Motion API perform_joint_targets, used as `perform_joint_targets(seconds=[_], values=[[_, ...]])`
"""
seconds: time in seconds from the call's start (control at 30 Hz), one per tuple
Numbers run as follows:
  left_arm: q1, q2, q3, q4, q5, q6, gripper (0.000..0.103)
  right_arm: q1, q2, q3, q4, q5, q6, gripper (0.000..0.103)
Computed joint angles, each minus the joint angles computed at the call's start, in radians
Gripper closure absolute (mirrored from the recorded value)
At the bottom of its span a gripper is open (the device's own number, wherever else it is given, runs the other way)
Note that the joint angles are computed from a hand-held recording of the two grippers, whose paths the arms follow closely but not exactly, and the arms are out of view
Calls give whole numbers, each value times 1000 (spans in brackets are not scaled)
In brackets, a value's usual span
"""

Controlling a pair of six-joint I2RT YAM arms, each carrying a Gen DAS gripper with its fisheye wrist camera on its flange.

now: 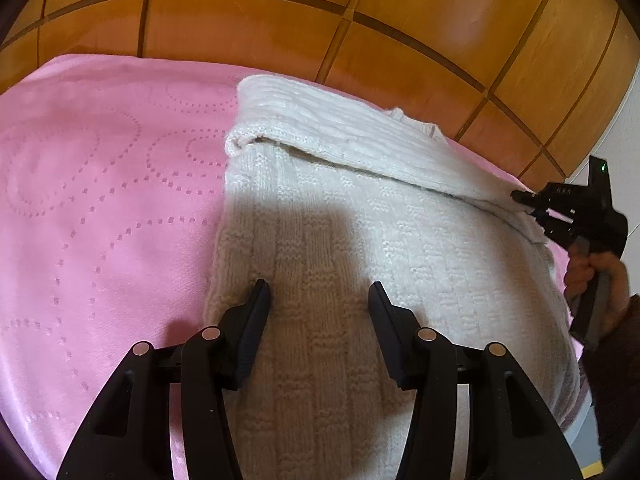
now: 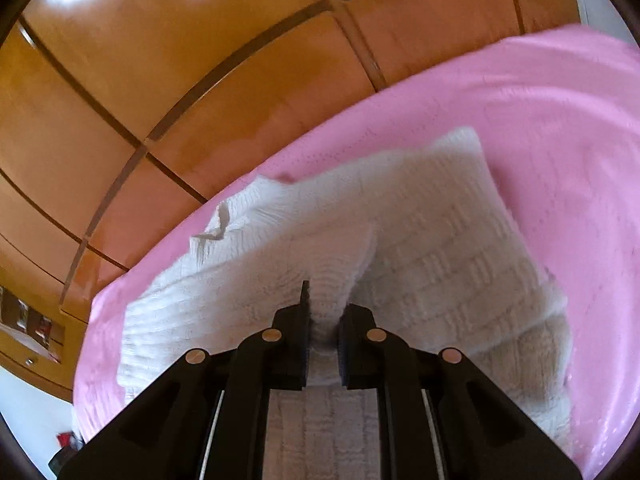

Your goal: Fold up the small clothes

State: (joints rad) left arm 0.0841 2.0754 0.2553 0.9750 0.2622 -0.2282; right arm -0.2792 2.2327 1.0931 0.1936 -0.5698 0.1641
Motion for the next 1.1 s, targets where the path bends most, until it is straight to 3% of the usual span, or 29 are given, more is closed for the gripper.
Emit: perform_joint_targets(seconds=[0.1, 0.23, 0.3, 0.4, 0.5, 0.57, 0.63, 0.8, 0.93, 1.1], values=[[30, -40, 3, -59, 42, 7, 48, 1, -16, 4, 21, -16, 7, 93], [78, -107, -6, -131, 113, 32, 48, 11, 29, 64, -33, 65, -47, 92], [115, -151, -10, -160, 150, 19, 41, 7, 33, 47, -3, 63, -49, 90], [203, -196, 18, -239, 262, 15, 40, -14, 35, 37, 1, 10, -34, 66], [240, -197, 71, -306, 256, 19, 40, -8, 45, 63, -8, 9, -30, 61], [266, -195, 110, -345, 255, 13, 40, 4, 60, 112, -55, 15, -25, 65], [287, -200, 141, -374, 256, 9, 40, 23, 63, 144, -98, 69, -61, 93], [321, -191, 230, -449, 267, 17, 40, 25, -64, -12, 88, 103, -89, 94], [324, -85, 390, -549, 309, 1, 40, 35, 45, 92, -1, 187, -123, 93], [319, 57, 598, -660, 357, -69, 40, 28, 77, 79, 48, 184, -96, 92]])
